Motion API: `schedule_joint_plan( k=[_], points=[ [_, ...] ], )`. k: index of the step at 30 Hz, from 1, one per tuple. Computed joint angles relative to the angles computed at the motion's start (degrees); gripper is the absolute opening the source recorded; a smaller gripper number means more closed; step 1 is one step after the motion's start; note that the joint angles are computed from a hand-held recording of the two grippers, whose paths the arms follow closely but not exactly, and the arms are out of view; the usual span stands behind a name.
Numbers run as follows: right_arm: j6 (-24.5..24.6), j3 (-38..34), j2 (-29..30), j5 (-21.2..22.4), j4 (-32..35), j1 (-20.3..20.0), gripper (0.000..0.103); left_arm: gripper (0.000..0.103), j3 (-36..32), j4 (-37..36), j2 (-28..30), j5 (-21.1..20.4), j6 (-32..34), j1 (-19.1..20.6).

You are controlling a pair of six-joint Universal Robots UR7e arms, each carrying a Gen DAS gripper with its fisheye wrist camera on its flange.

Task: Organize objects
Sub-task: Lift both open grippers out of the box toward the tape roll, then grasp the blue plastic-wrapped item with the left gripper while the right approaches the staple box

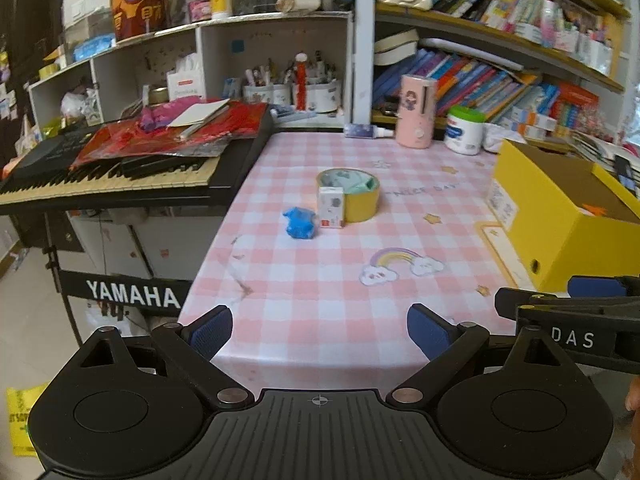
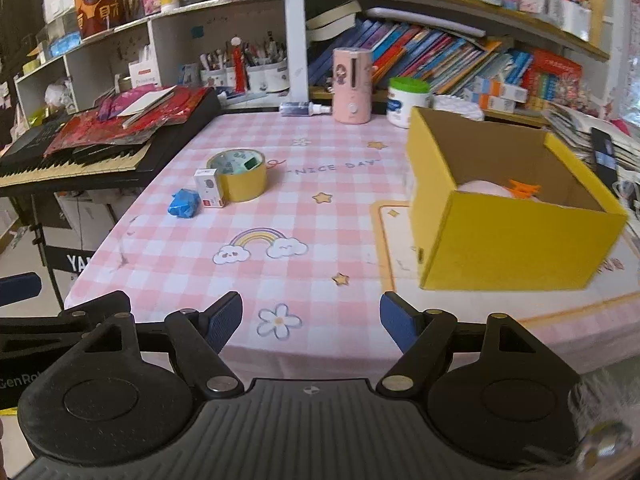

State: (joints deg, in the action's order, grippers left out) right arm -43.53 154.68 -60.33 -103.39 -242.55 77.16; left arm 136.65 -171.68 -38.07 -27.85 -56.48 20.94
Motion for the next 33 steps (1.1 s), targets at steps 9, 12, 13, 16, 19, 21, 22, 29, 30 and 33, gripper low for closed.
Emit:
schedule_joint_plan(
  k=[9, 12, 13, 16, 19, 21, 22, 29, 30, 33],
  points=[
    [-1.59, -9.87, -1.13, 0.07, 15.03, 2.07, 0.074, 0.092, -6.34, 0.17, 2.19, 2.28, 3.53, 6.8],
    [-2.24, -12.85, -1.27, 0.6, 19.27, 2.15, 0.074, 0.088, -9.24, 2.04, 2.96, 3.22, 4.46, 8.79],
    [-2.32, -13.9, -1.3, 0.78, 20.68, 2.16, 0.074, 0.085, -10.23, 1.96, 3.34, 3.53, 5.47, 9.49],
    [-2.01, -16.74, -1.1, 1.24, 23.98, 2.2, 0.074, 0.077, -13.06, 1.22, 4.47, 3.92, 8.85, 11.53],
    [-1.7, -19.34, -1.19, 2.13, 27.41, 2.09, 0.074, 0.065, -15.74, -2.49, 5.87, 3.01, 14.76, 13.76],
    [-1.65, -20.97, -0.98, 2.74, 29.17, 2.04, 0.074, 0.06, -17.45, -3.96, 6.71, 2.54, 17.36, 15.13],
    [-1.6, -21.66, -0.87, 2.98, 29.89, 2.04, 0.074, 0.058, -18.54, -4.58, 7.23, 2.46, 18.75, 16.0],
    [-2.48, -26.28, 0.18, 3.26, 35.18, 1.91, 0.074, 0.053, -25.12, -5.58, 10.54, 2.3, 25.1, 21.12],
    [-2.09, -26.86, 0.14, 3.01, 36.48, 1.93, 0.074, 0.053, -26.05, -4.64, 10.94, 2.28, 24.88, 21.88],
    [-1.35, -28.32, 0.06, 3.31, 39.65, 1.93, 0.074, 0.053, -27.96, -2.91, 11.55, 1.7, 24.31, 23.7]
  ],
)
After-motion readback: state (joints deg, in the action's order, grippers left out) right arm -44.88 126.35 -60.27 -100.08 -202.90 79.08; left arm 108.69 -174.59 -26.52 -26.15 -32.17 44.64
